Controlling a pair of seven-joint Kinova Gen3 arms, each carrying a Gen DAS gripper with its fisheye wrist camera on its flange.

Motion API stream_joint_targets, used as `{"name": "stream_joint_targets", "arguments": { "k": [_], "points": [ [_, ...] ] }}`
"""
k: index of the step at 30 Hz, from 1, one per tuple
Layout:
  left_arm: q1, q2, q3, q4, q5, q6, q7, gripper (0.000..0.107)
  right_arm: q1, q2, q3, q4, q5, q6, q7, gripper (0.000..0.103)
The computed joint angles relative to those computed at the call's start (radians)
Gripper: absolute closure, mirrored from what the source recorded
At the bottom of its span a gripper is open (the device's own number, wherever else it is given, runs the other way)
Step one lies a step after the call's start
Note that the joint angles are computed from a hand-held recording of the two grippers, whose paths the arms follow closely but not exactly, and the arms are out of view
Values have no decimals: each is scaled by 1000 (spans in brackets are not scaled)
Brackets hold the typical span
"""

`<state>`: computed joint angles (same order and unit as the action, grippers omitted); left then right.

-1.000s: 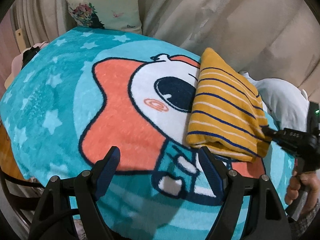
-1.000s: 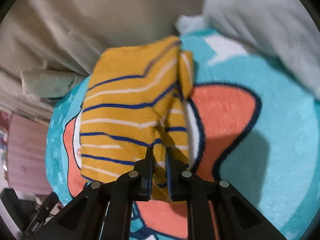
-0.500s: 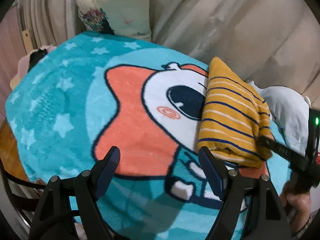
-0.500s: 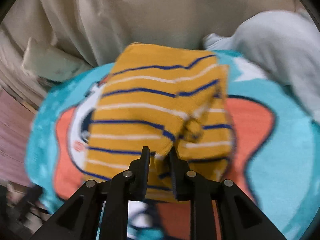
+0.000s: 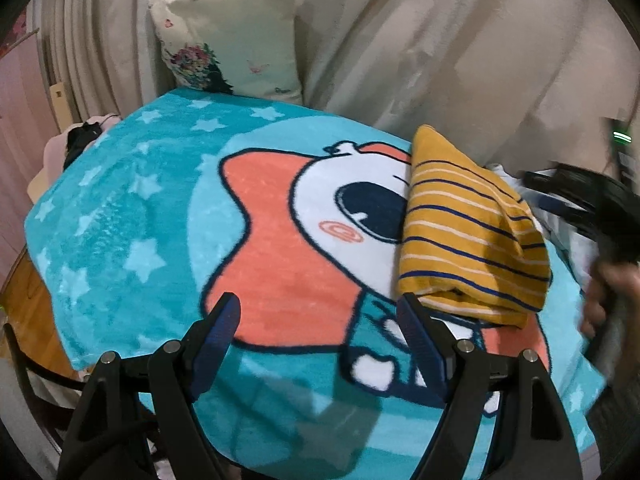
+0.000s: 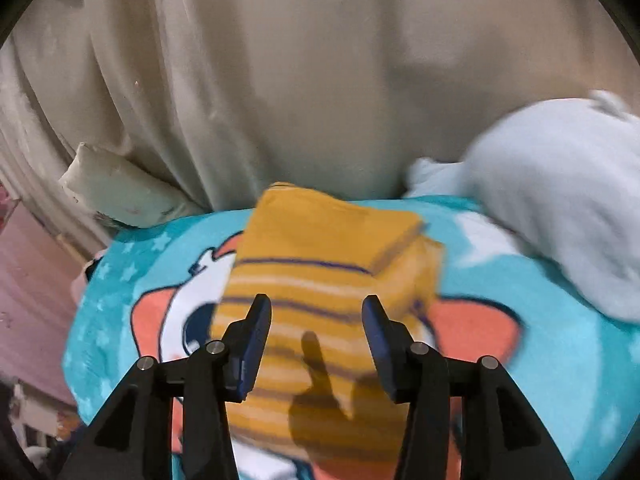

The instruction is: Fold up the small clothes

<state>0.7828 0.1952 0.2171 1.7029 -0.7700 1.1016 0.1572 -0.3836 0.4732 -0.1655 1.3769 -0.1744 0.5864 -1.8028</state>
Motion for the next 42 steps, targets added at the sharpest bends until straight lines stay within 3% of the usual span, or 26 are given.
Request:
{"name": "stream_joint_targets", "arguments": {
  "k": [3, 5, 7, 9, 11, 14, 18, 21, 23, 25, 28, 33, 42],
  "points": [
    [6, 2, 0, -2, -20, -10, -4, 28, 66, 112, -26, -51, -111, 63, 0, 57],
    [23, 3, 0, -3, -61, 12, 12, 28, 154, 104, -84, -3, -183, 56, 52, 66],
    [21, 18, 37, -21, -123, 83, 48, 28, 182, 54, -107, 82, -199, 13, 77, 66],
    [65, 36, 25, -48, -176, 158, 76, 28, 161, -1, -76, 139, -158, 7, 37, 64],
    [158, 64, -35, -82, -245, 240, 97, 28, 180, -53, -91, 199, -117, 0, -9, 48],
    [297, 117, -127, -141, -346, 362, 91, 15, 262, -122, -169, 300, -147, -53, -12, 47],
    [446, 199, -218, -208, -500, 507, 78, 4, 236, -180, -166, 339, -123, -69, 11, 47],
    [427, 211, -162, -242, -575, 525, 25, 4, 220, -224, -169, 369, -110, -85, 37, 47],
    [355, 202, -73, -282, -574, 504, -36, 4, 172, -243, -135, 368, -69, -76, 11, 45],
    [323, 206, -43, -327, -562, 486, -97, 4, 155, -261, -138, 381, -9, -83, -43, 44],
    [338, 228, -74, -402, -531, 479, -177, 4, 122, -279, -121, 395, 28, -77, -80, 44],
    [351, 266, -96, -526, -388, 503, -259, 4, 54, -309, -111, 440, 165, -79, -185, 41],
    [393, 251, -115, -470, -297, 443, -183, 4, 38, -305, -146, 482, 231, -53, -250, 40]
  ]
}}
